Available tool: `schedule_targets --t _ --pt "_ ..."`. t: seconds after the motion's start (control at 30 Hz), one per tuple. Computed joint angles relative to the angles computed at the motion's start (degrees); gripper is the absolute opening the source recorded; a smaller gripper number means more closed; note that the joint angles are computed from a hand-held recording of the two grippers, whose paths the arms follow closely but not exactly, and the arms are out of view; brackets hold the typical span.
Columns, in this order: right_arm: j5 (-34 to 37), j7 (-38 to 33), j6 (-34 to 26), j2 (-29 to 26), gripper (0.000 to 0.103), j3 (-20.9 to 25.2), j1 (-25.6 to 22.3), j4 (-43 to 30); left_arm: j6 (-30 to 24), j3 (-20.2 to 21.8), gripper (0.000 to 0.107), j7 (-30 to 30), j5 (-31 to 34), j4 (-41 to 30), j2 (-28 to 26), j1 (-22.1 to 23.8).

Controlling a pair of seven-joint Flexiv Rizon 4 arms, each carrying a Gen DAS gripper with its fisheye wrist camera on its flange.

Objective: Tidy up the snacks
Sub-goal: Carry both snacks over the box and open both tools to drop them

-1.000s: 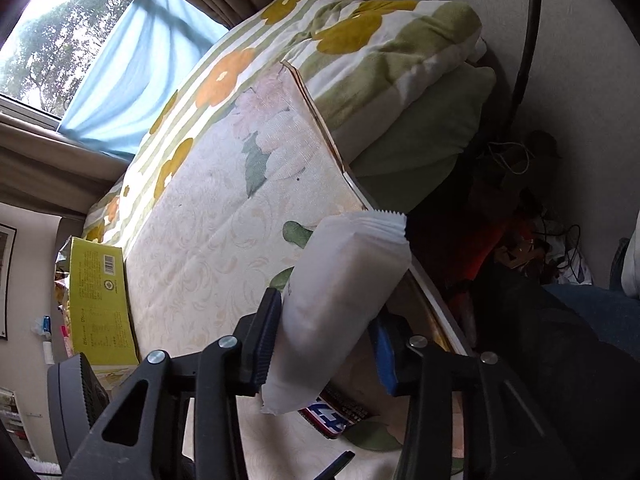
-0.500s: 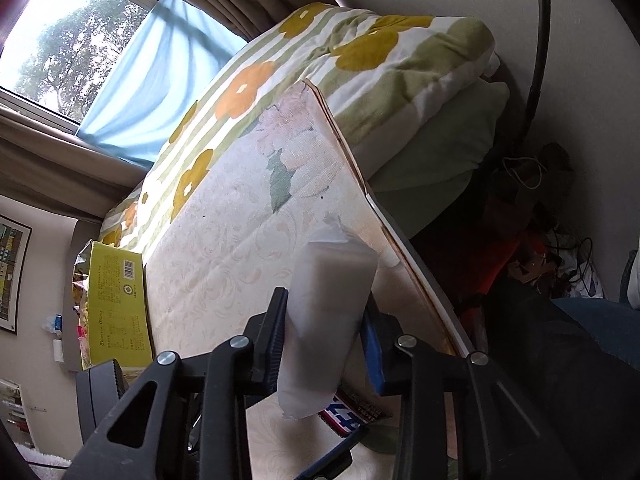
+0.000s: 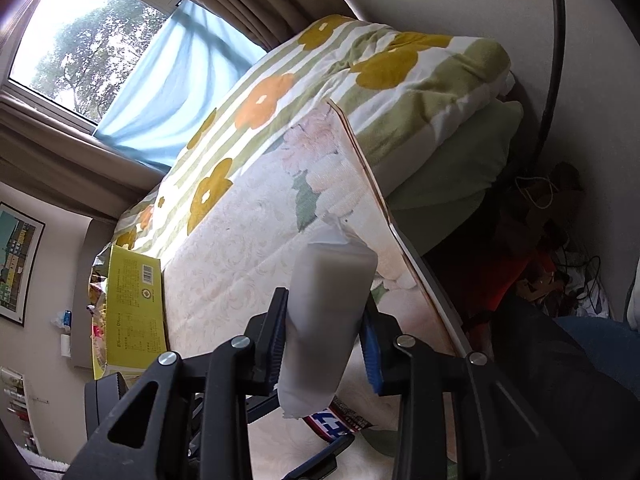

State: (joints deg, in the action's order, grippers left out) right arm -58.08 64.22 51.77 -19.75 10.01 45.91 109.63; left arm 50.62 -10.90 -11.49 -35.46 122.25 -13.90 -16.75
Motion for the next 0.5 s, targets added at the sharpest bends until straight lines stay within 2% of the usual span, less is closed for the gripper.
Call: schedule_targets --t 0.33,0.5 --pt "-1.47 -8.95 -0.11 0.61 0.03 -0.45 -0.91 -3.71 2.07 1.51 0.053 -4.49 -6.75 -0.1 3.89 0.95" --pt "-1.84 -18.4 2.29 -1.39 0.031 -1.36 -1.63 -9.09 4.83 3.04 0.053 -7.02 -10.93 -1.27 5.79 2.12"
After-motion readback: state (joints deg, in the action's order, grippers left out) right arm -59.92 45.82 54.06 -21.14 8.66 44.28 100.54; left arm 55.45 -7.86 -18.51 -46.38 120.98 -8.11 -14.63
